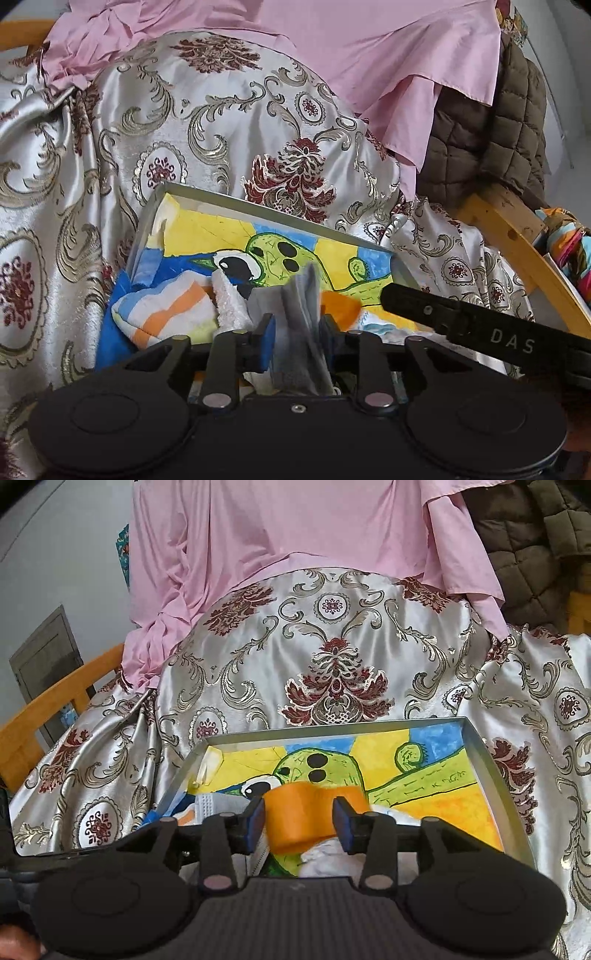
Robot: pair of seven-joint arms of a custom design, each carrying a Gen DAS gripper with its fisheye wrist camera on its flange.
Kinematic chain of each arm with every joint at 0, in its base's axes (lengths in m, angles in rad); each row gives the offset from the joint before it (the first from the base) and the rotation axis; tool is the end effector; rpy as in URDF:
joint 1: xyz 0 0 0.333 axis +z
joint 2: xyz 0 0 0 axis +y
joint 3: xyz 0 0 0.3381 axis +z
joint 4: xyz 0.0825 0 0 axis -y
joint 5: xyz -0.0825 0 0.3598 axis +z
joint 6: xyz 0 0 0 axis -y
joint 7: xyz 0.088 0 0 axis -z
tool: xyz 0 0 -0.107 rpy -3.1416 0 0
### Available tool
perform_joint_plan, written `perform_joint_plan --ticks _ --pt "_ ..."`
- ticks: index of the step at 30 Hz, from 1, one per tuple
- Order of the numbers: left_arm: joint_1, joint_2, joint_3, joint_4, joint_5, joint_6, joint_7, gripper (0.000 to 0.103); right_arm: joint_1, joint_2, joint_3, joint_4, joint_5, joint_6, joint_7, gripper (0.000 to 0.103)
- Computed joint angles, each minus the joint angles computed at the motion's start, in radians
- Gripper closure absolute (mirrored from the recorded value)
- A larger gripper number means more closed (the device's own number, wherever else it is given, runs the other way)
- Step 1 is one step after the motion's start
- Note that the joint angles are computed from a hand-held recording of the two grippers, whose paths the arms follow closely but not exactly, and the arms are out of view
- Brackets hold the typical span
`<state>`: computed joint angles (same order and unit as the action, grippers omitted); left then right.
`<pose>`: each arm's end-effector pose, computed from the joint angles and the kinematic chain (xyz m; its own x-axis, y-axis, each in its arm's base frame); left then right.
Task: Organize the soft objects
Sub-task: 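Open both tools to drop the mask and orange cup into the tray, then withdraw both tools from the tray back over the remaining items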
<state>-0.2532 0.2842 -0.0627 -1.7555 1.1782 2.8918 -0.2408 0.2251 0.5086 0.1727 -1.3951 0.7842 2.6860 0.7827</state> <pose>0.6065 -0.2504 0.5101 0.2154 -0.8801 0.4231 -0.4817 -0.4726 -0.7380 0.7000 0.2346 0.5279 0.6037 -0.7651 -0.2238 -0.5610 -0.2084 -0.8012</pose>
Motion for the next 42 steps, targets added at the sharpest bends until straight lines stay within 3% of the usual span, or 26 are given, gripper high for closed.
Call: perform_joint_plan --ticks 5,11,15,21,32,42 --pt "-0.011 -0.024 -0.003 0.001 0.024 -0.036 -0.011 0.058 -0.008 -0.03 0.003 -0.03 0.013 0.028 -0.035 0.043" --pt "-0.027 -0.068 -0.02 -0.004 0.09 -0.105 -0.108 0.043 -0.028 -0.07 0.01 -0.058 0.063 0.041 -0.077 0.03" --pt "-0.045 -0.131 -0.05 -0.032 0.172 -0.209 -0.18 0.033 -0.051 -0.116 0.021 -0.09 0.131 0.048 -0.131 0.019" --pt "-0.059 -0.233 -0.13 -0.092 0.218 -0.389 -0.189 0.017 -0.074 -0.209 0.013 -0.153 0.248 0.037 -0.232 0.012" --pt "-0.105 -0.386 -0.275 -0.186 0.265 -0.646 -0.203 0.005 -0.039 -0.463 -0.069 -0.39 0.45 0.04 -0.498 0.002" --pt "-0.166 -0.465 -0.369 -0.252 0.186 -0.821 -0.21 0.001 0.012 -0.689 -0.167 -0.61 0.566 -0.003 -0.657 0.0"
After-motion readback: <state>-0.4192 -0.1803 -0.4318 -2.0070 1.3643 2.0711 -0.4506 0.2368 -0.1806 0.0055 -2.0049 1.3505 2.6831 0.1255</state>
